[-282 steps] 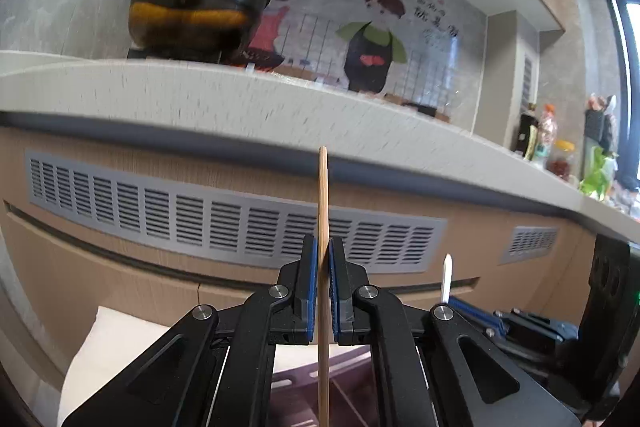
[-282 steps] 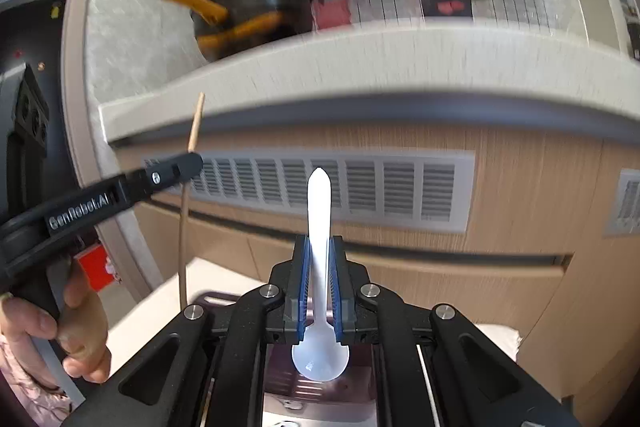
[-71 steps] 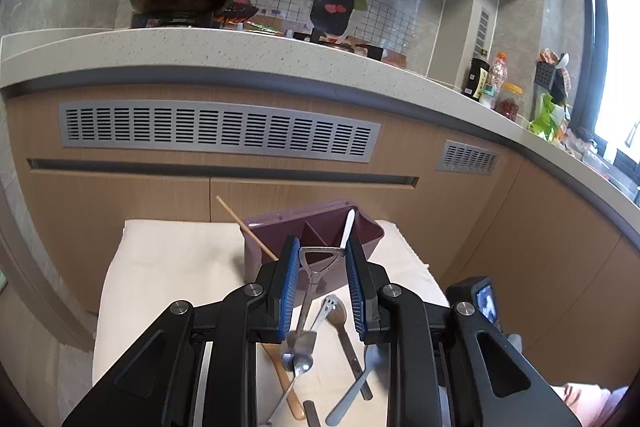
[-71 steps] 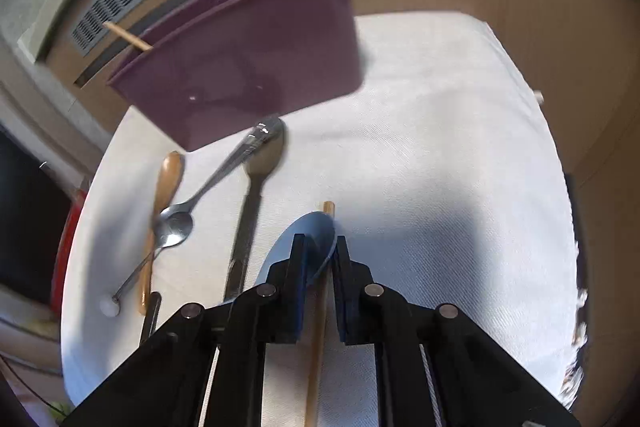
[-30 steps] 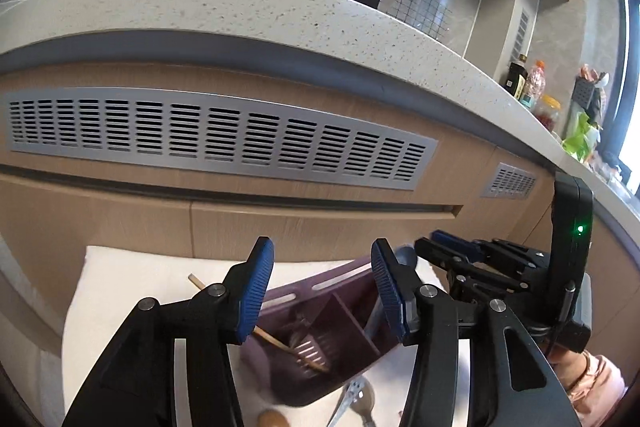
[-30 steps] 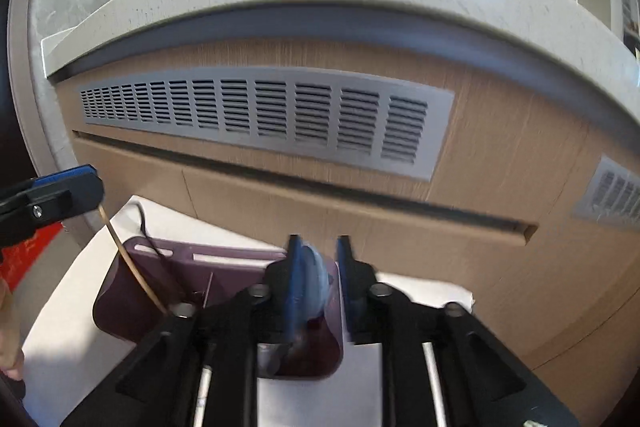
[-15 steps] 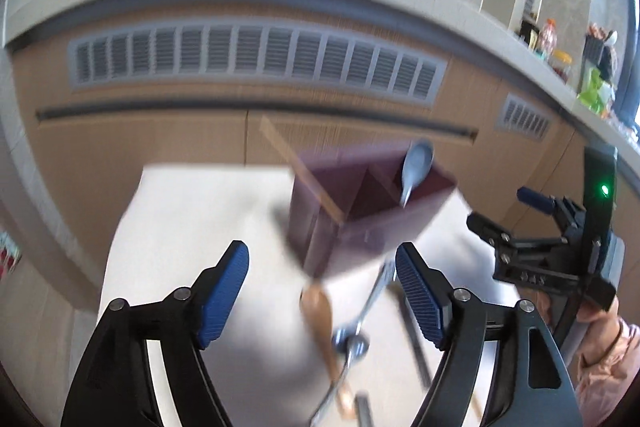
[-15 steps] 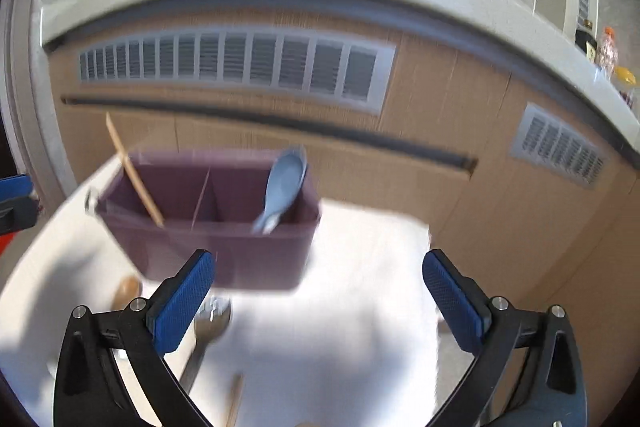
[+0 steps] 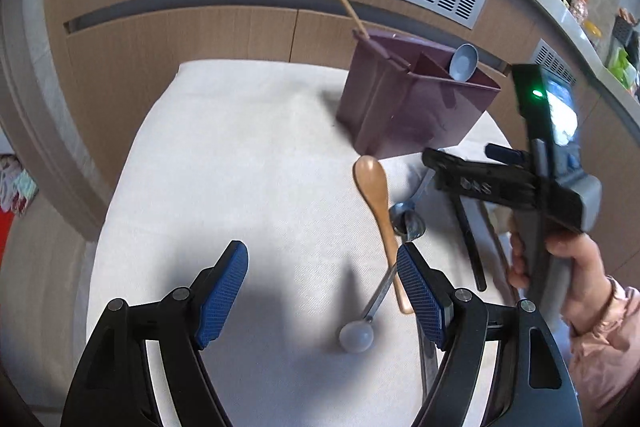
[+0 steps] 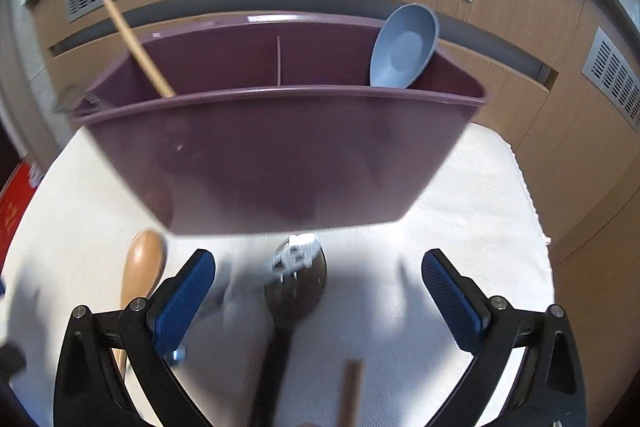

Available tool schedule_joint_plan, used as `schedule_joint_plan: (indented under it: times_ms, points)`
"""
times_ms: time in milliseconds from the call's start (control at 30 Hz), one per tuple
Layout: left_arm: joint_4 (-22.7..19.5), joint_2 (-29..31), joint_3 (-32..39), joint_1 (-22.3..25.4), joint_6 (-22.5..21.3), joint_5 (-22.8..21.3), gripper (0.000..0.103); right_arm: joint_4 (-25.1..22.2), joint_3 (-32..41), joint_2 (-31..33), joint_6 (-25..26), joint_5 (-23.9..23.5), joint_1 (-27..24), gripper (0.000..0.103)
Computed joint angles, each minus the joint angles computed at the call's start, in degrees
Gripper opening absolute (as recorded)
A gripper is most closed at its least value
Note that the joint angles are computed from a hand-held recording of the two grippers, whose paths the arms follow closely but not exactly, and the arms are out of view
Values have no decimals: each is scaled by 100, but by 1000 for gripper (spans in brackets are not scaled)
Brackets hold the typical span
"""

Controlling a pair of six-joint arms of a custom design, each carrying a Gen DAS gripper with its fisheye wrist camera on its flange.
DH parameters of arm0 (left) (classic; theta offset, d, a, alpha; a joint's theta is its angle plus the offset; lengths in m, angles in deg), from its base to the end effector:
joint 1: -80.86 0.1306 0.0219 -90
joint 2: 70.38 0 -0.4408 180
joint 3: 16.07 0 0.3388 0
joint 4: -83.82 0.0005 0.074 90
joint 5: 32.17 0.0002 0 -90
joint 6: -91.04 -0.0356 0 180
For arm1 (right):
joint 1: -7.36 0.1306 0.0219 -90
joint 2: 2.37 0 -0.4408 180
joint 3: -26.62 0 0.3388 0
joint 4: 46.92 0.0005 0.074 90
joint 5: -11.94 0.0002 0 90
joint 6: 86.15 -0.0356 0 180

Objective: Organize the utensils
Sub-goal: 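Move both grippers back over the remaining utensils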

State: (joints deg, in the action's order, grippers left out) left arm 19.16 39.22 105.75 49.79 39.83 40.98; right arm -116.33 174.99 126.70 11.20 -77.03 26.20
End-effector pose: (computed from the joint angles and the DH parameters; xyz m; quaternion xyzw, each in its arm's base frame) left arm 0.4904 -0.2840 0.5318 -0.1101 0.9312 -0.0686 0.3405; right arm 0.6530 0.2216 0.5006 -0.2100 0.9162 0.0257 0.3402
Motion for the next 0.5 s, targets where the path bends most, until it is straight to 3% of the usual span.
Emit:
schedule_joint_plan:
  times_ms: [67,100,167,233,300,500]
  points:
    - [-23,3,-18,16,-2,48,78,-217,276,206,77,118,60,86]
    - [-25,12,-13,22,-14,63,78,-335,361,266,141,125,75,72]
    - [3,0,-55,32,-24,108,78,-379,270,220,190,-141,41,62]
    - [21,14,-46,53,-11,187,78,-700,388,227,225,-468,-21,39]
    - [-1,69,22,66,-2,290,78,-820,184,68,358,-584,-69,31]
    - [-68,287,284,3,-94,633,78,-485,-1274,-796,891,-923,-238,31]
